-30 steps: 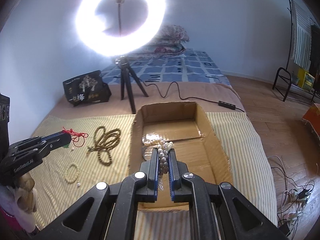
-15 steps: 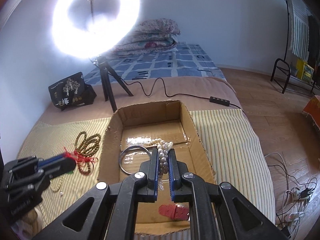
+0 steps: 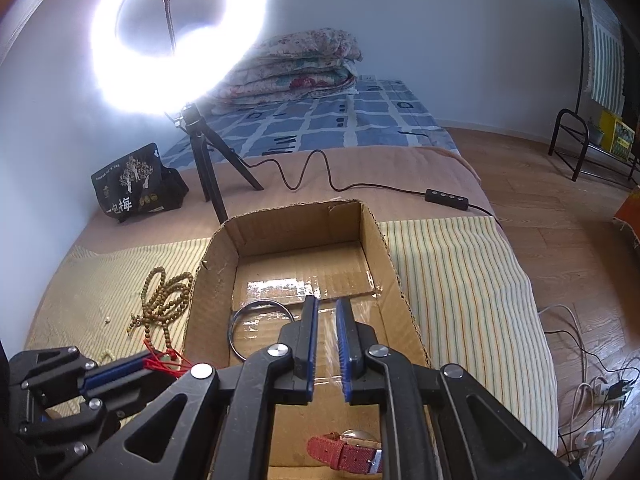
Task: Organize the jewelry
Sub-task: 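Carry the pearls and jade pendant into the box and open both tools, then move both tools back over the remaining beads on the bed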
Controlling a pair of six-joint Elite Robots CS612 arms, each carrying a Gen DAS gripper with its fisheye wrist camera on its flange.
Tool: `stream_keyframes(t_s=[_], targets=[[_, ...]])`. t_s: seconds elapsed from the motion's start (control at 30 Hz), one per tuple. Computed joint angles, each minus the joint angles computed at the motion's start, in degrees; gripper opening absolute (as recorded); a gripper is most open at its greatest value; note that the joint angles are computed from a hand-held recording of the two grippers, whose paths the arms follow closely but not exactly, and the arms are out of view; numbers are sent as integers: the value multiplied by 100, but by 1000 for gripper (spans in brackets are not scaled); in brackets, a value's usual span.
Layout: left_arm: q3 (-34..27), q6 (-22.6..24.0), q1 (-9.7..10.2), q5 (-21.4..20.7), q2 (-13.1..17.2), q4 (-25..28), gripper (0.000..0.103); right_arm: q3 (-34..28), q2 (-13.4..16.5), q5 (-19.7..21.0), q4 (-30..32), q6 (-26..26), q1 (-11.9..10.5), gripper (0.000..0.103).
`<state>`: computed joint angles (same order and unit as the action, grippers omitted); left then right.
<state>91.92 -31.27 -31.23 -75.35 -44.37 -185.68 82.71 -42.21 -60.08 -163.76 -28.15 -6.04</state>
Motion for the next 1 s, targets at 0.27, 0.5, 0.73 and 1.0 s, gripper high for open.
stream_keyframes(t_s=[0.27, 0.5, 0.73, 1.0], targets=[[27, 122, -40, 74, -9, -73, 61, 114, -38, -131, -486, 221, 11, 78], [81, 139, -72, 176, -53, -60, 61, 151, -76, -190, -611, 372, 12, 89], [197, 107, -99, 259, -140, -100, 61, 268, -159, -204, -717, 420, -2, 95], [370, 107, -138, 387, -266, -179, 61, 445, -292, -226, -902, 473, -13, 102]])
